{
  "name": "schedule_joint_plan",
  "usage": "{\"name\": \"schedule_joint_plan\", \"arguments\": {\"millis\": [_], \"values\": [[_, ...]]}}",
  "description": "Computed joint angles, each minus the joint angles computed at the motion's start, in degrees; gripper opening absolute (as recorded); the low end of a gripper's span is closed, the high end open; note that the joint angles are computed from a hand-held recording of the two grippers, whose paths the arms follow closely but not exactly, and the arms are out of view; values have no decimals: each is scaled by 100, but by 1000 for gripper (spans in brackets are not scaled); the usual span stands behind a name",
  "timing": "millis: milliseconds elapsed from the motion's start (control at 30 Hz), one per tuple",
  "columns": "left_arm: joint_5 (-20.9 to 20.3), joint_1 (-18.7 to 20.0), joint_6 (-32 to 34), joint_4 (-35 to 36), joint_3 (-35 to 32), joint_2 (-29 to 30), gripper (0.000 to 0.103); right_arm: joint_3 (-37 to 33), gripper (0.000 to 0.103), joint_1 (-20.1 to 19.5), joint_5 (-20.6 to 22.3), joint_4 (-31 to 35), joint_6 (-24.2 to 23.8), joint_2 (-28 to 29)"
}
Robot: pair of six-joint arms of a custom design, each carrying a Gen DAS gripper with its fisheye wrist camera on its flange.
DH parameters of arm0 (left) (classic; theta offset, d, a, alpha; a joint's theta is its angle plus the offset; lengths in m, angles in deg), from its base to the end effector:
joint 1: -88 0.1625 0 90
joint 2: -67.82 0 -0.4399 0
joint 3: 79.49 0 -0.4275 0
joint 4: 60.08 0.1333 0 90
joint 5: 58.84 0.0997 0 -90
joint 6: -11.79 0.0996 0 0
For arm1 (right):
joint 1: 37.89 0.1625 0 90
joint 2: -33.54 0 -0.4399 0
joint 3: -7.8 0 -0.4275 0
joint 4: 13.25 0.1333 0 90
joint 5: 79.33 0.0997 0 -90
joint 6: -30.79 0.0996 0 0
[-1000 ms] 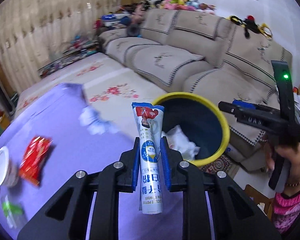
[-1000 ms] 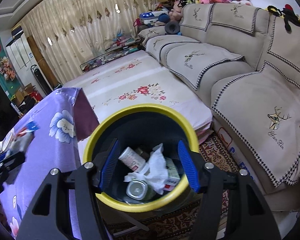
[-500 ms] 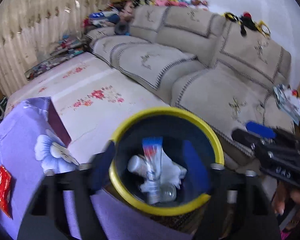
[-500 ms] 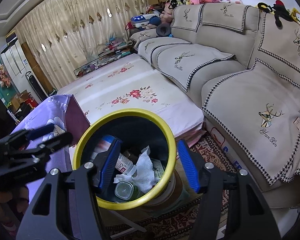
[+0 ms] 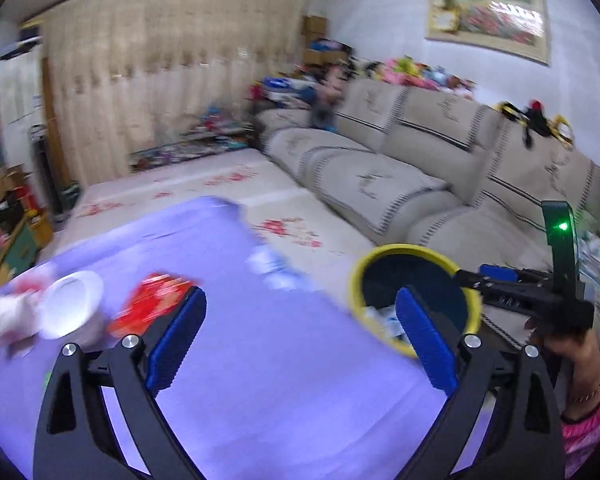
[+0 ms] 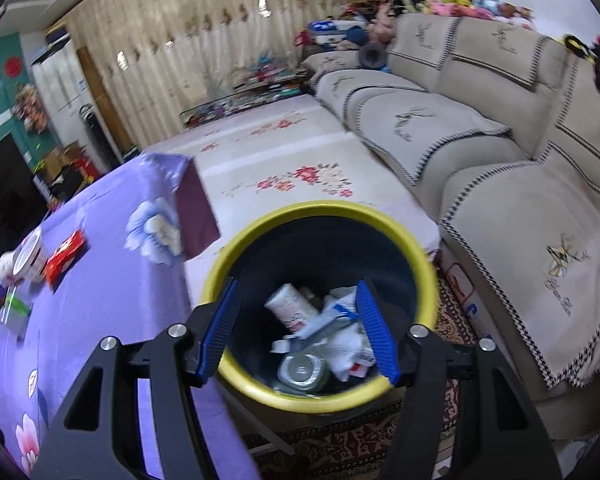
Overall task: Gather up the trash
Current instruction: 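Grasp the red snack packet with the right tool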
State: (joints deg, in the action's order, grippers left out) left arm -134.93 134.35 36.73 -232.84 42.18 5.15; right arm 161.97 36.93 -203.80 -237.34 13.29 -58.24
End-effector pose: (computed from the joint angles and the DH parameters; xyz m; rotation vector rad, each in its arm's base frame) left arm -0.2675 -0.5082 0.1385 1.5720 2.4370 -0.6592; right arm -0.0027 -0.3036 0.2922 -0.4015 -1.9781 1.1937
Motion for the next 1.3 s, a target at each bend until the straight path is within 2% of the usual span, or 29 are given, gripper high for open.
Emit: {"name": "schedule_joint_plan", "arguments": {"millis": [133,233,300,467,600,800,933,1100,1233,1267,1300], "values": [[428,505,153,-239,170,-505,97,-367,58,573,-351,79,-103,601],[840,854,399,-576,180,-658,97,-666,59,960,-565,192,-151,1042],[976,1094,492,-763,154,-715,97,-896,59,1192,-725,279,-199,1338],[1124,1730,772,-1442,-111,-603,97,-1559,59,1688,-789,808,-205,2036],[1049,2074,760,-1478,-333,-504,97,-2128,59,1886,-718,1226,-204,2534],[894,2177,741,-1302,-420,-467,97,-3178,59,1918,-728,1942,-13,3272],[989,2055,725,-1324,-315,-453,97,-3709,58,1847,-721,2534,447,3537],[1023,1955,687,-1354,-207,-511,97,-3977,58,1693,-785,2877,1004,3675],[1013,1947,623,-1251,-203,-533,97,-3977,59,1592,-583,3030,1244,3681],[1007,1943,617,-1234,-197,-543,97,-3984,57,1591,-552,2967,1237,3710],[1006,1937,622,-1232,-190,-549,97,-3991,49,1601,-537,2890,1198,3746]]}}
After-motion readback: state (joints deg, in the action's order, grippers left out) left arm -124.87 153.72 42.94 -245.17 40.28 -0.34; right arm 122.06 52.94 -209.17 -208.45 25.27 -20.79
